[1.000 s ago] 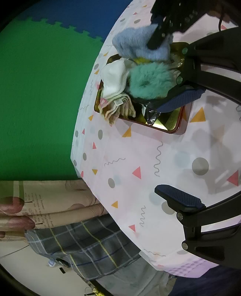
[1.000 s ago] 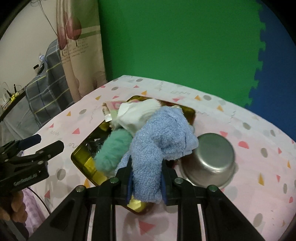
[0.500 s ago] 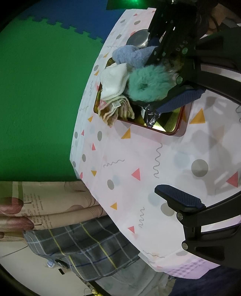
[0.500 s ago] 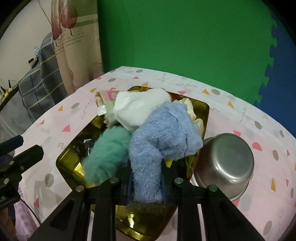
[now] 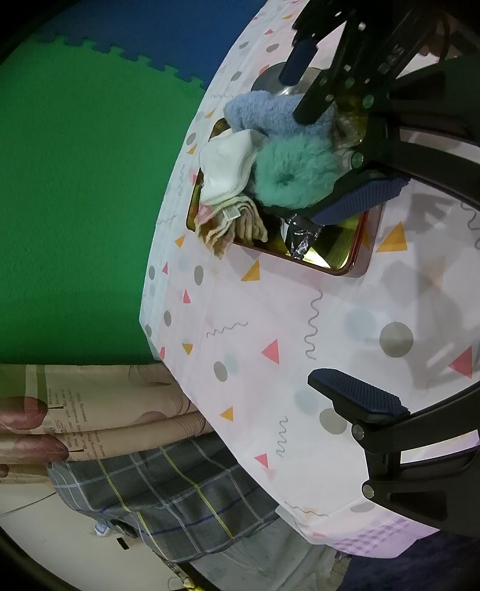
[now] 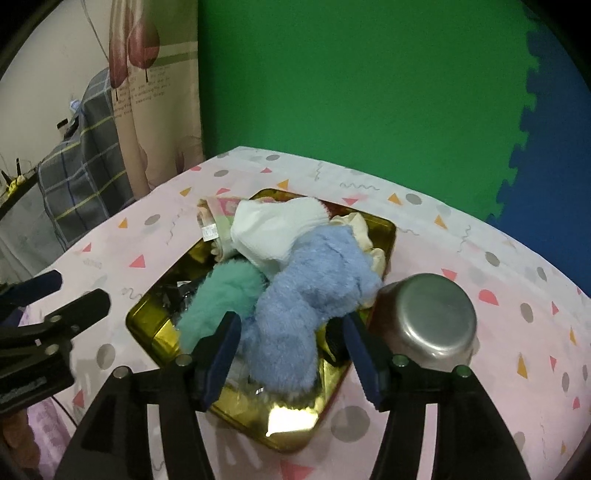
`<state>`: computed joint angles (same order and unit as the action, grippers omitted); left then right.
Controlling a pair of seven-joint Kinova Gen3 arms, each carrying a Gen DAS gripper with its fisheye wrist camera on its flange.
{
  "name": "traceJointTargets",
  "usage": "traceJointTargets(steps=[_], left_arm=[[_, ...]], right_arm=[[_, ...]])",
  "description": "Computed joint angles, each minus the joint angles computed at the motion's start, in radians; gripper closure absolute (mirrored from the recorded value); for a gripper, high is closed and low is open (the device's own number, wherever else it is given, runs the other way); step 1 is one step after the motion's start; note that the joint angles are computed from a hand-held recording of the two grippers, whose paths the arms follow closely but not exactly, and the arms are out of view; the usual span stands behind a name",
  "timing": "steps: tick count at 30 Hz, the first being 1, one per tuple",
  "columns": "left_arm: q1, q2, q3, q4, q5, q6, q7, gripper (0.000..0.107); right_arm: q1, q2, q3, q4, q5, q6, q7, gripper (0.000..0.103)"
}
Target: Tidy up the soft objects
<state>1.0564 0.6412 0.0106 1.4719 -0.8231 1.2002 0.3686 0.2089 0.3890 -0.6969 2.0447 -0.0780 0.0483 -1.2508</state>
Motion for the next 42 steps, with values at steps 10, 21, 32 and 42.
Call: traceJointTargets(steps=[10, 21, 32, 42], left_arm=[[0.009, 0.015, 0.001, -0.03, -0.003, 0.015, -0.024, 0.03], [0.016, 0.029, -0.005, -0.054, 0.004, 0.018, -0.058, 0.03], [0.019, 0.029, -0.01, -0.053, 0.007, 0.011, -0.062, 0.03], [0.021, 0.034, -0.011, -0.06, 0.011, 0.015, -0.068, 0.03]], right_arm=[[0.203, -0.11, -0.153, 0.133, -0.028, -0.04, 0.001, 0.042], [0.289, -0.133, -0.212, 0.177, 0.078, -0.046, -0.13, 0.042], [0.276, -0.128, -0.2, 0.173, 0.071, -0.033, -0.126, 0.042], [0.195, -0.149, -0.135, 0.185, 0.081, -0.047, -0.145, 0.042]])
